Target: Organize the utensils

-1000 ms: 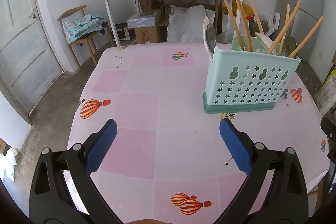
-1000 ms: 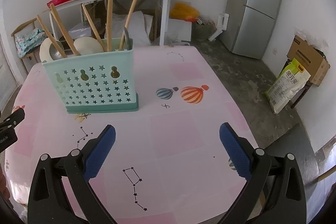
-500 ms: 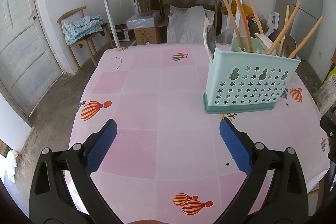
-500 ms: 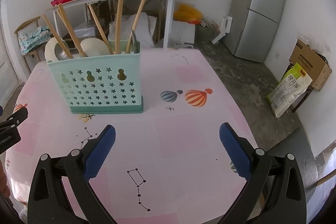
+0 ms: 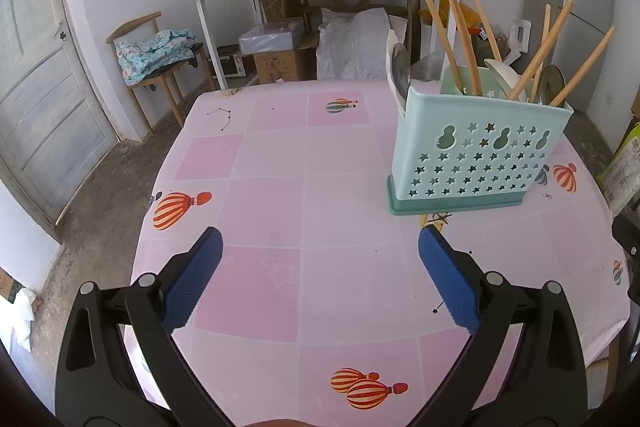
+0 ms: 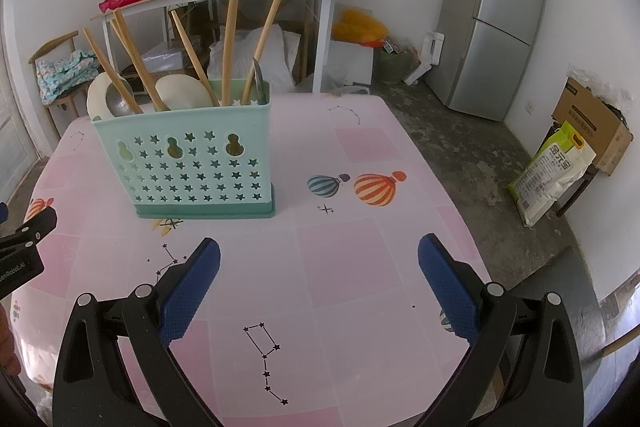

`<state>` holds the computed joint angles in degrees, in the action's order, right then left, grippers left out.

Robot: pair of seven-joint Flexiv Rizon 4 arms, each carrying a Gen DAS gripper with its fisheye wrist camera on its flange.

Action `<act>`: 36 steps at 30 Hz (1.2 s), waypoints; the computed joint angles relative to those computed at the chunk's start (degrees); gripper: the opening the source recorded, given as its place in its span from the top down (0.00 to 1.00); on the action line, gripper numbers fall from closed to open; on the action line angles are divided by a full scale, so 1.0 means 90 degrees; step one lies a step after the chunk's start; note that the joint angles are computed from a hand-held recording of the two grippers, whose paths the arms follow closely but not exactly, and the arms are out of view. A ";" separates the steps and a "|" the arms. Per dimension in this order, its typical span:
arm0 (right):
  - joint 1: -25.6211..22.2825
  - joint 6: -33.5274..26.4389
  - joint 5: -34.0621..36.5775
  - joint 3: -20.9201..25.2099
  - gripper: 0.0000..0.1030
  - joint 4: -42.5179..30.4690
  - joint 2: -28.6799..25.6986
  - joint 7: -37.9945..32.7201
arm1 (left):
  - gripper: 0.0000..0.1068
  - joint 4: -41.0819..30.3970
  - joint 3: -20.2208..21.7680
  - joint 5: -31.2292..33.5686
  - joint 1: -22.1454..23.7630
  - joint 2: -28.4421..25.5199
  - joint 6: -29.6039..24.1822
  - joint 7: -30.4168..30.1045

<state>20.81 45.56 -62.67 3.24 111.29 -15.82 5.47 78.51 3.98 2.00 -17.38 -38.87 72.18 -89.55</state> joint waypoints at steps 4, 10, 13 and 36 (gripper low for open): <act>0.0001 0.0000 0.0002 0.0002 0.06 0.0000 0.0000 0.0001 | 0.12 -0.0008 -0.0001 0.0006 -0.0002 -0.0004 -0.0002 -0.0005; -0.0006 0.0025 -0.0006 -0.0005 0.06 -0.0011 -0.0008 -0.0027 | 0.12 -0.0012 -0.0010 0.0017 0.0003 0.0003 -0.0025 0.0014; -0.0007 0.0038 -0.0016 -0.0010 0.06 -0.0012 -0.0012 -0.0021 | 0.12 -0.0007 -0.0002 0.0026 -0.0005 0.0005 -0.0020 0.0000; -0.0008 0.0086 -0.0050 -0.0016 0.06 -0.0001 -0.0021 -0.0002 | 0.12 -0.0007 -0.0006 0.0043 -0.0016 0.0005 -0.0047 0.0029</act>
<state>20.74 46.33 -63.12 3.09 111.28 -16.01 5.45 78.45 3.93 2.39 -17.53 -38.83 71.76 -89.29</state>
